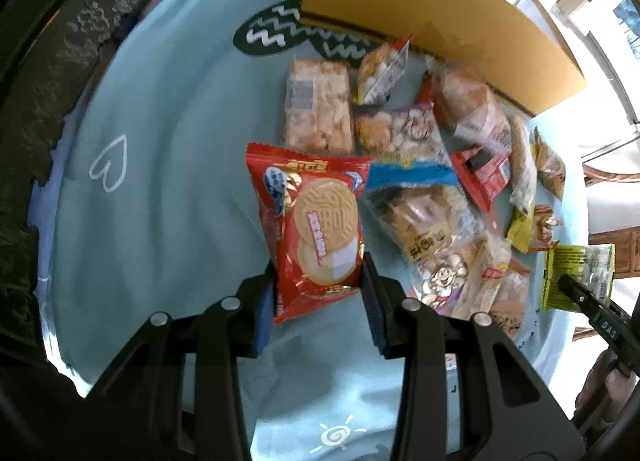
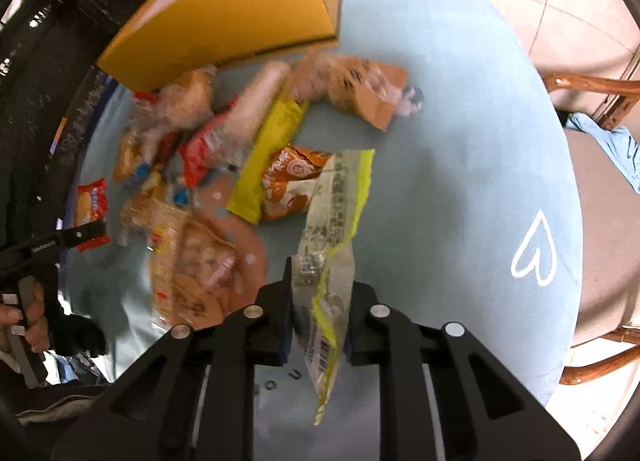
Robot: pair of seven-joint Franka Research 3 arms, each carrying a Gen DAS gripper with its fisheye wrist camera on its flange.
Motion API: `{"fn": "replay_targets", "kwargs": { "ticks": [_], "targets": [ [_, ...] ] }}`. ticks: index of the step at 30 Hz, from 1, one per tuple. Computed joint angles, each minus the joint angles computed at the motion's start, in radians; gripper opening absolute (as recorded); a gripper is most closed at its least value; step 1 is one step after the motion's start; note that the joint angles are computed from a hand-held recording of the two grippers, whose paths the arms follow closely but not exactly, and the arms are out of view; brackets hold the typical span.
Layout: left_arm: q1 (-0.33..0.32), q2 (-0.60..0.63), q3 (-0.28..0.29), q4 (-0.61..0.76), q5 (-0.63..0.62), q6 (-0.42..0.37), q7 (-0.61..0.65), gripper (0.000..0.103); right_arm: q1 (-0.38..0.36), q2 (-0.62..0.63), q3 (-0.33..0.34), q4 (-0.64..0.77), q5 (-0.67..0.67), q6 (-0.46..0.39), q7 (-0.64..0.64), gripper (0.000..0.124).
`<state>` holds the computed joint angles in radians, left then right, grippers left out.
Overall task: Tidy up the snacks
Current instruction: 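Grasp the red round biscuit pack with the left tool while the right tool grasps the seed bag, then drop the red biscuit pack into the yellow box while the right tool drops the seed bag in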
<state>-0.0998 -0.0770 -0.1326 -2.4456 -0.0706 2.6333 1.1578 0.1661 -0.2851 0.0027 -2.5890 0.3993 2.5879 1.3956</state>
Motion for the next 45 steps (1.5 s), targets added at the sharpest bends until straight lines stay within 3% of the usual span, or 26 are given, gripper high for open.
{"fn": "replay_targets", "kwargs": {
  "ticks": [10, 17, 24, 28, 35, 38, 40, 42, 43, 45],
  "targets": [
    [-0.008, -0.08, 0.011, 0.005, 0.024, 0.031, -0.009, 0.038, 0.045, -0.045, -0.04, 0.062, 0.17, -0.016, -0.129, 0.018],
    [-0.015, -0.056, 0.004, 0.089, 0.053, 0.04, -0.003, 0.038, 0.063, -0.036, -0.046, 0.13, 0.25, -0.002, -0.191, 0.018],
    [-0.014, 0.06, -0.009, 0.291, 0.053, 0.039, 0.034, 0.038, 0.082, 0.082, -0.037, 0.314, 0.343, 0.044, -0.266, 0.018],
    [-0.005, 0.184, -0.02, 0.473, 0.14, 0.01, 0.003, 0.039, 0.077, 0.206, -0.015, 0.457, 0.379, 0.08, -0.278, 0.018],
    [0.019, 0.437, -0.037, 0.804, 0.148, -0.12, 0.015, 0.038, 0.041, 0.427, 0.027, 0.665, 0.284, 0.104, -0.141, 0.019],
    [0.016, 0.502, -0.037, 0.885, 0.163, -0.158, 0.014, 0.039, 0.027, 0.487, 0.038, 0.718, 0.248, 0.097, -0.096, 0.019],
    [0.015, 0.546, -0.038, 0.936, 0.16, -0.188, 0.007, 0.045, 0.038, 0.517, 0.026, 0.737, 0.161, 0.123, -0.026, 0.022],
    [0.009, 0.575, -0.028, 0.969, 0.163, -0.214, -0.031, 0.095, 0.048, 0.556, 0.005, 0.774, 0.062, 0.105, 0.065, 0.039],
    [-0.012, 0.578, -0.003, 0.975, 0.198, -0.223, -0.087, 0.098, 0.051, 0.566, -0.005, 0.786, 0.025, 0.093, 0.117, 0.051],
    [-0.012, 0.572, 0.0, 0.964, 0.218, -0.22, -0.121, 0.098, 0.047, 0.556, -0.005, 0.758, 0.001, 0.152, 0.171, 0.06]
  ]
}}
